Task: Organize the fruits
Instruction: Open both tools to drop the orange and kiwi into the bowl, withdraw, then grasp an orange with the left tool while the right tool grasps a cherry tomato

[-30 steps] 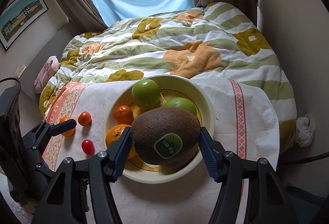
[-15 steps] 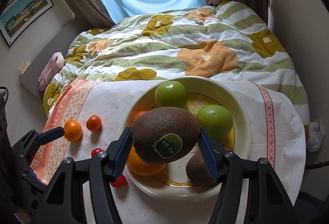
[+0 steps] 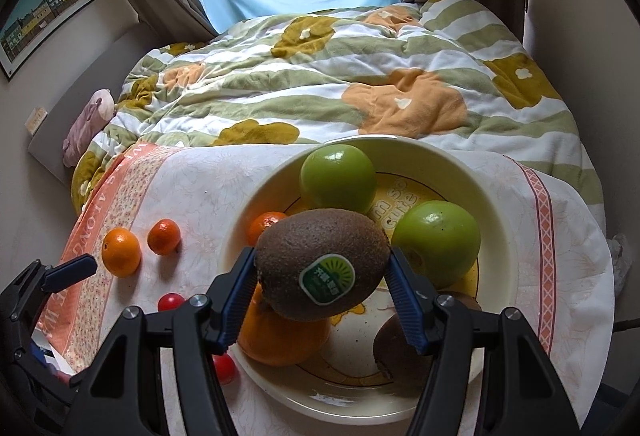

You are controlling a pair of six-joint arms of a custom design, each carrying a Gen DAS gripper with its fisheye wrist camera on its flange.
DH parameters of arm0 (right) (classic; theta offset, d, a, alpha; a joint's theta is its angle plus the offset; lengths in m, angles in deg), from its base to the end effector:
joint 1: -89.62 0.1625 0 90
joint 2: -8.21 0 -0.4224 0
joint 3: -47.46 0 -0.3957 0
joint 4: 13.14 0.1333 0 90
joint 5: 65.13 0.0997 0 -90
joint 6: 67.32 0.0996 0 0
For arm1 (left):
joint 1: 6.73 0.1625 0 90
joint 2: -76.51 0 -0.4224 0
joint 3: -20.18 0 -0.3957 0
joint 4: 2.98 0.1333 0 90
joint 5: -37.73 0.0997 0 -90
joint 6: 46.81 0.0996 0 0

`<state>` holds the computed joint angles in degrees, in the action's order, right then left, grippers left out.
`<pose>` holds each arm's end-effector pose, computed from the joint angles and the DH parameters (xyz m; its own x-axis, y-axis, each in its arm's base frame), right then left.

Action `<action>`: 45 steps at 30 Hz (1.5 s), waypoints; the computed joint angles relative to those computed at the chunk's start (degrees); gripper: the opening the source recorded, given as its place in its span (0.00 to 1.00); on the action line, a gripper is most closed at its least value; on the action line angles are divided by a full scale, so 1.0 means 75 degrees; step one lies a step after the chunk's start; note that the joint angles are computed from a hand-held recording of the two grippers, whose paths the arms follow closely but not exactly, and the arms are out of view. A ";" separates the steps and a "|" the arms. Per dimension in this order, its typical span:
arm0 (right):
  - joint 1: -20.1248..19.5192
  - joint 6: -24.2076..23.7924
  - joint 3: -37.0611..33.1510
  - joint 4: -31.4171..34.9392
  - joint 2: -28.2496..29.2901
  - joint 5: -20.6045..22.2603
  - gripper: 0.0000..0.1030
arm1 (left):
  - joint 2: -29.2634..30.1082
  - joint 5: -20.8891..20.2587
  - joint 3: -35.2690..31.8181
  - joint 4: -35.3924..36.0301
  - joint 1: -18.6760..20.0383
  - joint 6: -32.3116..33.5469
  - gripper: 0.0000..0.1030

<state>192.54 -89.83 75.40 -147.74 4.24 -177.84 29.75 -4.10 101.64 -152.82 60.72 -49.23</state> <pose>0.2956 -0.8644 -0.0199 -0.7786 -0.4173 0.4687 -0.5492 0.8145 -0.1872 -0.0895 -0.7567 0.2272 -0.7513 -0.0719 -0.6560 0.3157 0.8338 -0.4529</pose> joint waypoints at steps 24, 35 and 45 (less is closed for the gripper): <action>0.0161 -0.0143 0.1929 -0.1405 -0.1244 0.0168 0.93 | -0.0631 0.0331 0.0735 -0.0481 -0.0439 -0.0248 1.00; 0.0552 -0.0437 0.3382 -0.2160 -0.2215 -0.0129 0.94 | -0.1742 0.0962 0.1934 -0.1418 -0.0891 -0.0159 1.00; 0.1136 -0.0051 0.4632 -0.3624 -0.2539 -0.0744 0.94 | -0.2688 0.0509 0.2456 -0.1814 -0.0696 0.1036 1.00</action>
